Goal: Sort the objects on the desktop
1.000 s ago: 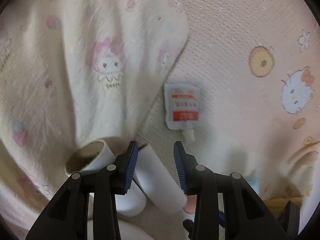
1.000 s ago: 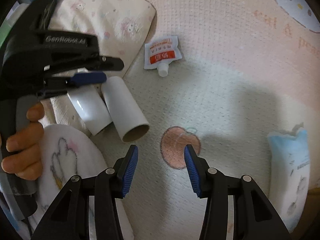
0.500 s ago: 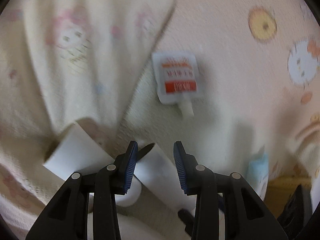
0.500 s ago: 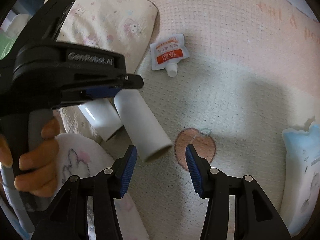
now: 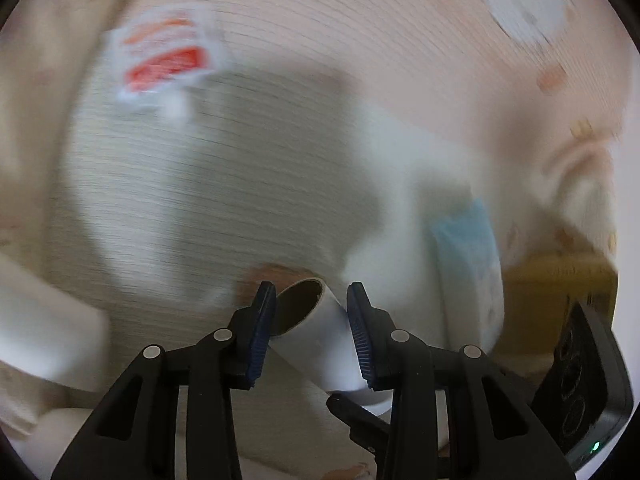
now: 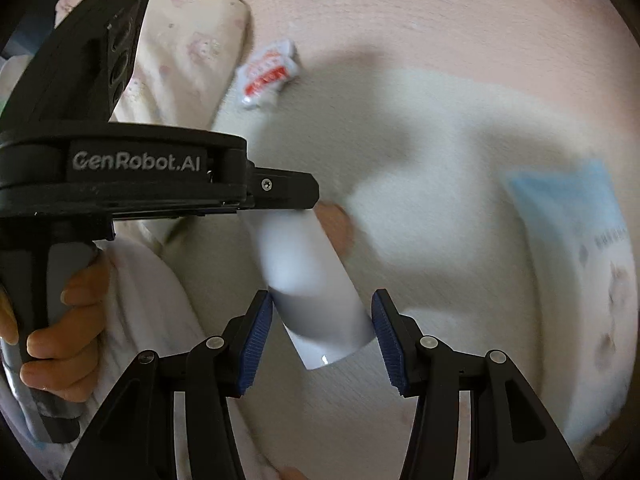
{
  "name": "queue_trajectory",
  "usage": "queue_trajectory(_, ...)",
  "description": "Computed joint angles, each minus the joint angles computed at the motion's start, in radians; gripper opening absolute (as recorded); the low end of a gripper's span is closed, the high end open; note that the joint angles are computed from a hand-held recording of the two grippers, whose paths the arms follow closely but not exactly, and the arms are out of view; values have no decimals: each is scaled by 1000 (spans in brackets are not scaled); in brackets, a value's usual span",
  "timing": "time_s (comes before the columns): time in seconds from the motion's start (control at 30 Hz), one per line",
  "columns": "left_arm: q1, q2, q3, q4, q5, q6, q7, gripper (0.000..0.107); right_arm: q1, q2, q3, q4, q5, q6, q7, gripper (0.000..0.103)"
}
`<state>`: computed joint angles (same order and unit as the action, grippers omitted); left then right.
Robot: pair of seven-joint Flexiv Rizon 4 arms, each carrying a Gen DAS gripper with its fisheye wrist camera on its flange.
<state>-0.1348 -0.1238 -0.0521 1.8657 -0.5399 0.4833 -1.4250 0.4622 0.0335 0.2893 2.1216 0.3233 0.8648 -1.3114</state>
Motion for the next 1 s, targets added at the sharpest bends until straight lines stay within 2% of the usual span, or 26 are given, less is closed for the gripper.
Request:
queue_trajectory(0.2,-39,15,-31,26,-58,-17,112,38,-23,100,-7,100,27,-49,54,48)
queue_trajectory(0.27,-55,30,-32,39,-42,-2,121,38,-12,115,-11,125,15,-33,66,46)
queue_trajectory(0.3,-64,42,-32,50,-35,9,124,38,-18,146,14,163,-17,-10,90,45)
queue_trajectory(0.4,-82,55,-32,83,-64,47,113,36,-4,170,15,180,-55,-36,151,44)
queue_trajectory(0.63,-77,114,-2,168,-196,71,66,32,12,244,-12,223,21,-47,181,43)
queue_trajectory(0.7,-77,128,1,178,-181,77,49,32,14,271,-19,243,52,-40,183,43)
queue_trajectory(0.8,-80,154,-1,171,-95,89,55,36,21,301,-35,266,103,-21,178,43)
queue_trajectory(0.87,-85,178,8,193,-119,81,63,42,24,316,-41,278,128,-12,178,43)
queue_trajectory(0.93,-96,184,0,209,-123,51,28,43,25,325,-41,283,130,-17,187,43)
queue_trajectory(1.0,-98,197,11,239,-162,45,40,43,19,330,-27,282,95,-43,222,43)
